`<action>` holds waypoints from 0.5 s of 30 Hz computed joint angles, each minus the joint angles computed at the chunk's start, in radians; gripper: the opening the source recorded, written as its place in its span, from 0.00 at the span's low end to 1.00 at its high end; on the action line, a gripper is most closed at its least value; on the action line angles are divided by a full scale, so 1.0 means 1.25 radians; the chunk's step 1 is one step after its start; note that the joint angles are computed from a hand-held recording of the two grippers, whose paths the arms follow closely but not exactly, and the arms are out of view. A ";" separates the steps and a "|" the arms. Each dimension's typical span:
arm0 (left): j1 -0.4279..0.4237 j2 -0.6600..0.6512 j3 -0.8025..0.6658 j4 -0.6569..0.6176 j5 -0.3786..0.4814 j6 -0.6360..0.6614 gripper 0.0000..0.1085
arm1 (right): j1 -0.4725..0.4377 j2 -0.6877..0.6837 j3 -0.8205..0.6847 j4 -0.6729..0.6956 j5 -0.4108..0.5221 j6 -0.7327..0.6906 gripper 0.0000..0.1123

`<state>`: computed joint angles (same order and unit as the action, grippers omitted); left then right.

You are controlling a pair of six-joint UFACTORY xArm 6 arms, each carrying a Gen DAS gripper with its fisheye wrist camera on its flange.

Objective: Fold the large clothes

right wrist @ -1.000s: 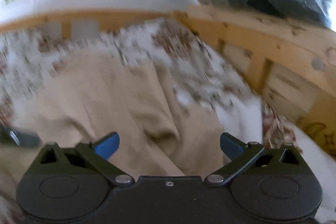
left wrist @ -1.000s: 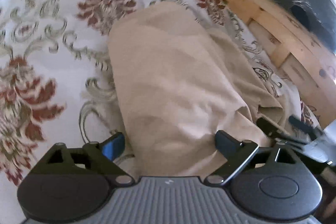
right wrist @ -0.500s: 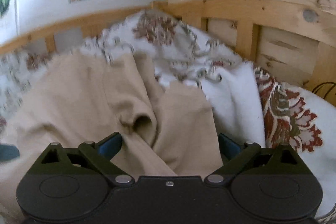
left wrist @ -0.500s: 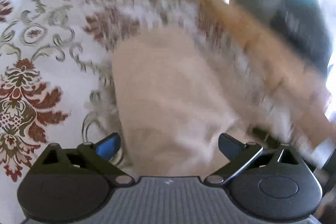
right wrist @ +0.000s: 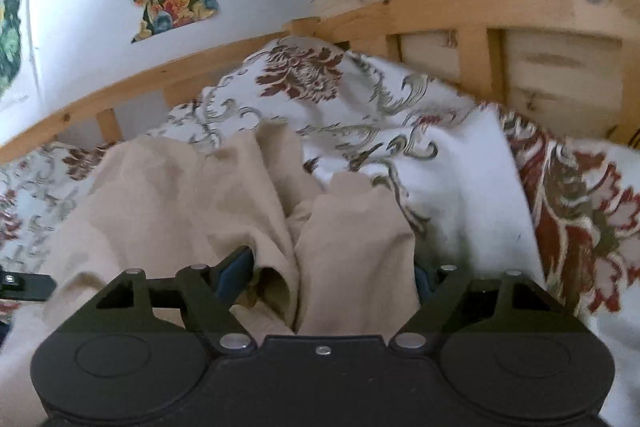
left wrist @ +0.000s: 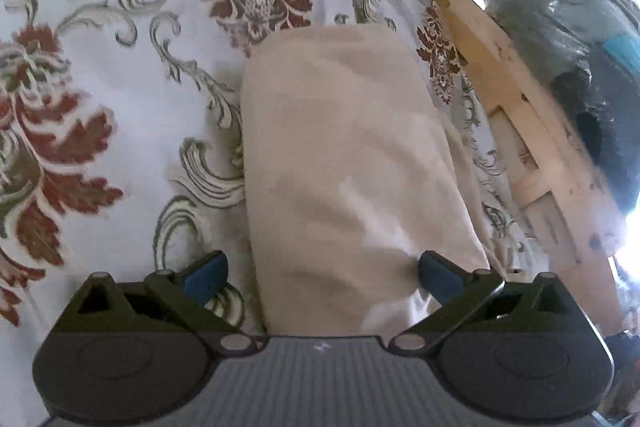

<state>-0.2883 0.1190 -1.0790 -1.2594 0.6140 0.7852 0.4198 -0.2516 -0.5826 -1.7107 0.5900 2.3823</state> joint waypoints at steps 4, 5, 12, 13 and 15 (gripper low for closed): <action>-0.004 0.007 -0.019 0.077 0.018 -0.036 0.92 | 0.015 0.011 -0.009 0.026 0.014 -0.033 0.65; -0.006 0.012 -0.029 0.093 0.024 -0.048 0.89 | 0.012 0.011 -0.008 0.022 0.006 -0.029 0.59; -0.034 -0.029 -0.007 0.123 -0.025 -0.062 0.58 | -0.035 -0.004 0.000 -0.023 -0.101 0.064 0.31; -0.033 -0.036 -0.003 0.126 -0.025 -0.063 0.54 | -0.044 -0.011 0.004 -0.074 -0.121 0.134 0.29; -0.038 -0.051 0.004 0.143 -0.037 -0.072 0.49 | -0.045 -0.021 0.007 -0.129 -0.134 0.193 0.24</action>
<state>-0.3362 0.0557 -1.0744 -1.0810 0.5673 0.6958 0.3636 -0.2778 -0.5737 -1.8724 0.4225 2.6236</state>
